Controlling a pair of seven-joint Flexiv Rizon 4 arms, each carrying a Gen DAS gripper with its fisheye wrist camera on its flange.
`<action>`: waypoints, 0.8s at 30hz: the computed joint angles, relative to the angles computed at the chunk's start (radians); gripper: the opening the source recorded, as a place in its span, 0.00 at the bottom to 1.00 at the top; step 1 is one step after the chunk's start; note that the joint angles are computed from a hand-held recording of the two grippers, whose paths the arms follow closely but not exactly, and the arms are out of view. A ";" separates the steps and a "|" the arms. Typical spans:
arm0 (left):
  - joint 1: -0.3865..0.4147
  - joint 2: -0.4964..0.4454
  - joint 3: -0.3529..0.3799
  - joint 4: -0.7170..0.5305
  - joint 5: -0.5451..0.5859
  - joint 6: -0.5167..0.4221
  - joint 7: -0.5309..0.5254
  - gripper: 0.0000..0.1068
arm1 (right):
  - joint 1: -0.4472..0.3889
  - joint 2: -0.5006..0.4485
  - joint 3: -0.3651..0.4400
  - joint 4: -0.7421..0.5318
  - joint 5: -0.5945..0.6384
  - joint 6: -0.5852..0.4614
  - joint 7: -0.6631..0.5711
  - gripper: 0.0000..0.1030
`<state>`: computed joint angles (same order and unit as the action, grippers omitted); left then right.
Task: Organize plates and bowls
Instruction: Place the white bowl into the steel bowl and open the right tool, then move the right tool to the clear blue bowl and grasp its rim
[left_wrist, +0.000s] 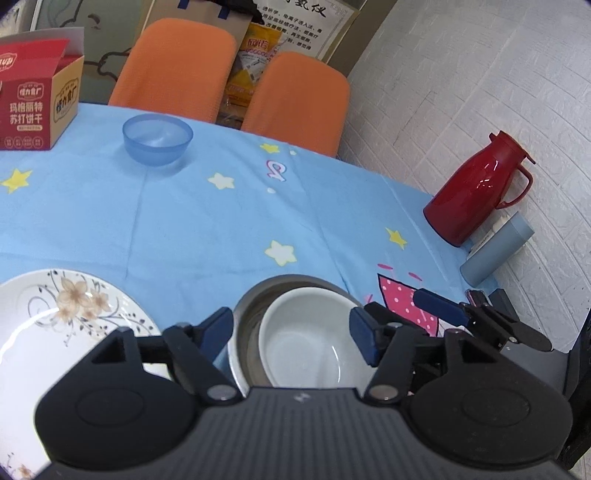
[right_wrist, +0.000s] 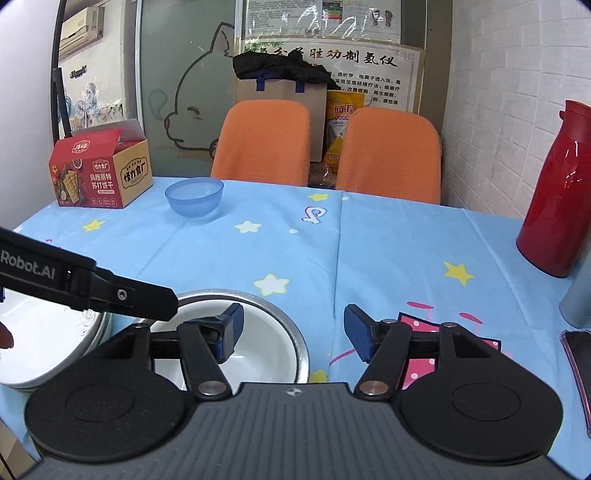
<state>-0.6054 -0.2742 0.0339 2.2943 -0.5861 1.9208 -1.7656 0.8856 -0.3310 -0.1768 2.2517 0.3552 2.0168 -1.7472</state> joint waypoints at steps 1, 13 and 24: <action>-0.028 0.000 0.024 0.001 -0.025 0.004 0.012 0.57 | -0.010 0.000 0.011 0.001 -0.007 0.000 0.004 1.00; 0.091 0.042 -0.008 0.059 0.002 0.021 -0.018 0.58 | -0.123 -0.022 0.118 -0.057 -0.119 -0.030 0.075 1.00; 0.222 0.071 0.023 0.051 -0.005 0.010 0.041 0.60 | -0.167 -0.088 0.102 -0.270 -0.388 -0.175 0.178 1.00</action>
